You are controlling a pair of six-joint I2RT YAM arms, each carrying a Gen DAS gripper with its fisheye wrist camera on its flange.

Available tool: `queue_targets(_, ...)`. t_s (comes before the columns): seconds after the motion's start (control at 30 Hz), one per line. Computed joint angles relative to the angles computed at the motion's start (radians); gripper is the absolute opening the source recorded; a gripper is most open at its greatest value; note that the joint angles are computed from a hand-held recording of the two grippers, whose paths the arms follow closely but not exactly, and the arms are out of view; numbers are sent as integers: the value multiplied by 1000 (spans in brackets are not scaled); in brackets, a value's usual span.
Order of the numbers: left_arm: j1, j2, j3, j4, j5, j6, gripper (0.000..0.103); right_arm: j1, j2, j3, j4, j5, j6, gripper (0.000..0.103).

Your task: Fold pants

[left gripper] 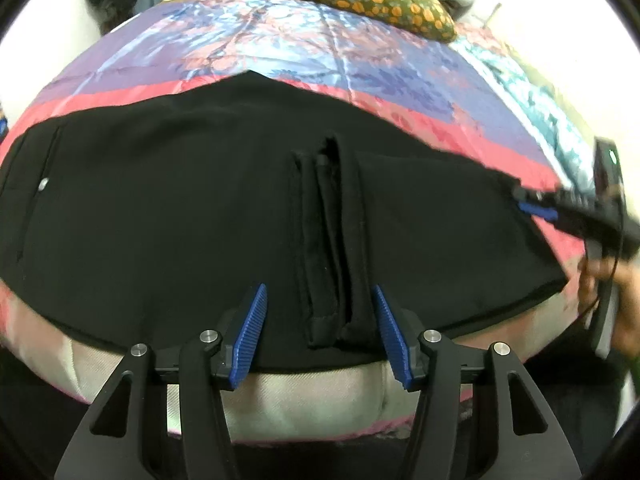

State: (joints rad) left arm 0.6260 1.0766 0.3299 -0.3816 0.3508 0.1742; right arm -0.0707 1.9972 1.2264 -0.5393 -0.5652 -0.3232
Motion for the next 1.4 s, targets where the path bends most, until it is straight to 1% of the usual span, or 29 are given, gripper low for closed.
queue_targets(0.07,65,-52,24,-51,40,15,59,-17,-136,-119,42,-11,-51,43)
queue_targets(0.13,78,-120,41,-65,34,-14,59,-42,-280,-256,80,-36,-118,55)
queue_targets(0.2,57,-146,58,-64,45,-48,57,-46,-379,-388,127,-24,-148,60)
queue_targets(0.27,-19,-158,73,-49,47,-89,57,-15,-378,-475,169,45,-154,60)
queue_targets(0.33,-182,-126,90,-18,-7,-119,57,-4,-399,-559,278,68,-120,60)
queue_targets(0.37,-228,-101,96,-1,-22,-120,57,5,-425,-593,322,85,-109,60)
queue_targets(0.4,-306,-26,105,51,-40,-119,57,29,-437,-599,326,119,-113,62)
queue_targets(0.43,-335,26,114,80,-48,-117,55,41,-443,-606,333,133,-120,62)
queue_targets(0.5,-384,206,150,174,-116,-134,46,36,-437,-625,366,128,-128,62)
queue_targets(0.53,-377,324,179,228,-180,-159,41,30,-436,-633,378,121,-127,62)
queue_targets(0.57,-349,401,202,252,-207,-176,36,30,-439,-637,382,122,-127,62)
queue_targets(0.6,-317,437,216,257,-193,-183,13,47,-440,-638,392,133,-119,63)
queue_targets(0.63,-271,465,231,253,-165,-190,3,46,-439,-641,399,135,-124,63)
queue_targets(0.67,-220,467,248,221,-104,-184,4,42,-442,-649,408,132,-128,63)
queue_targets(0.73,-177,390,237,166,-75,-168,5,53,-444,-655,424,133,-117,63)
queue_targets(0.77,-167,344,223,147,-76,-154,12,49,-443,-657,428,129,-123,63)
queue_targets(0.83,-146,204,165,121,-122,-138,78,51,-441,-656,433,125,-123,64)
queue_targets(0.87,-112,97,121,102,-128,-120,86,51,-440,-655,435,123,-123,64)
queue_targets(0.9,-88,39,89,112,-125,-116,90,55,-444,-652,431,124,-117,64)
queue_targets(0.93,-37,-29,61,86,-94,-85,90,54,-452,-648,421,122,-112,64)
queue_targets(1.0,35,-66,39,42,-60,-34,90,51,-485,-641,390,119,-95,64)
queue_targets(1.03,55,-72,18,46,-59,-11,90,41,-524,-651,383,95,-86,64)
queue_targets(1.1,48,-78,-19,72,-91,20,90,31,-637,-698,408,44,-73,64)
queue_targets(1.13,10,-58,-38,113,-135,13,90,39,-689,-722,422,33,-70,64)
queue_targets(1.2,-28,-17,-75,193,-181,-5,90,86,-768,-765,449,47,-67,64)
queue_targets(1.23,-27,-2,-83,211,-192,-11,90,122,-767,-772,457,80,-62,64)
queue_targets(1.3,-13,39,-78,229,-196,-20,90,188,-696,-764,461,141,-42,64)
queue_targets(1.37,29,85,-72,245,-157,1,90,239,-560,-724,443,214,-25,65)
queue_targets(1.4,43,83,-77,249,-145,10,90,243,-532,-731,477,219,-13,65)
